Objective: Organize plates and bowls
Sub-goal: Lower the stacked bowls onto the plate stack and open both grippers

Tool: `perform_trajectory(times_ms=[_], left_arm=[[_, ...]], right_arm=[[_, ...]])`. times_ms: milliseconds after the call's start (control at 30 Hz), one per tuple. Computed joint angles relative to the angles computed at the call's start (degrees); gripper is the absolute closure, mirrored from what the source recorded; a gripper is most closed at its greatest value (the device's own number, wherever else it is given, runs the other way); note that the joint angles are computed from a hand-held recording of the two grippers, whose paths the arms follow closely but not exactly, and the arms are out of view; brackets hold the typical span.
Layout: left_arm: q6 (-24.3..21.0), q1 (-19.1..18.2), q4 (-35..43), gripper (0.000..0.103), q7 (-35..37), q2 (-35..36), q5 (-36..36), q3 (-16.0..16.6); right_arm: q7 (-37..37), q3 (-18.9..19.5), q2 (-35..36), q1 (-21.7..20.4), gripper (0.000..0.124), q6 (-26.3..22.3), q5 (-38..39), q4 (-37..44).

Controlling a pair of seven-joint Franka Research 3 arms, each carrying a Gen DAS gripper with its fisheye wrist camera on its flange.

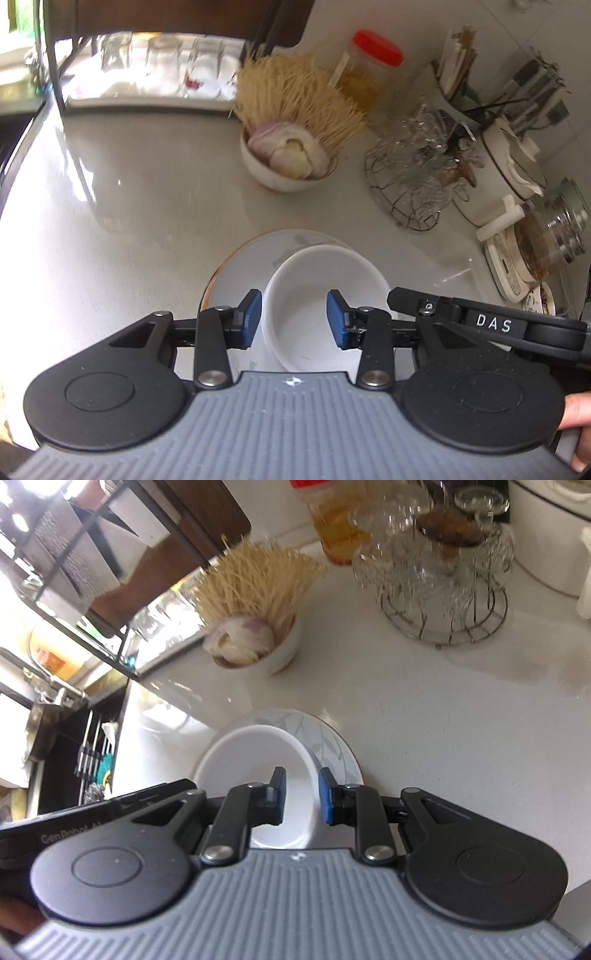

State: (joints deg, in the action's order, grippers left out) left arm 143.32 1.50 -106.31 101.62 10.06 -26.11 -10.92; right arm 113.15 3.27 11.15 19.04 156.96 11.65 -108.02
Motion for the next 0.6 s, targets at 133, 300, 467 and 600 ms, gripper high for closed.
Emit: perform_trajectory(times_ms=[133, 300, 467, 600], left_arm=[[1.38, 0.04, -1.46, 0.059, 2.13, -2.33, -1.46, -0.09], [5.01, -1.25, -4.65, 0.059, 4.85, -6.8, -3.94, 0.45], [10.87, -4.45, -9.68, 0.059, 4.57, -12.32, -0.82, 1.6], [12.56, -7.19, -13.68, 0.059, 2.96, -17.62, 1.13, 3.0]], right_arm=[[2.77, -0.78, -2.13, 1.05, 0.101, 2.82, -3.54, -2.04], [7.61, -1.67, -7.14, 1.55, 0.101, 8.09, -12.03, -6.58], [15.19, -0.65, -12.42, -0.67, 0.101, 12.91, -23.14, -11.36], [20.43, 2.42, -16.89, -4.47, 0.101, 15.4, -29.64, -15.28]])
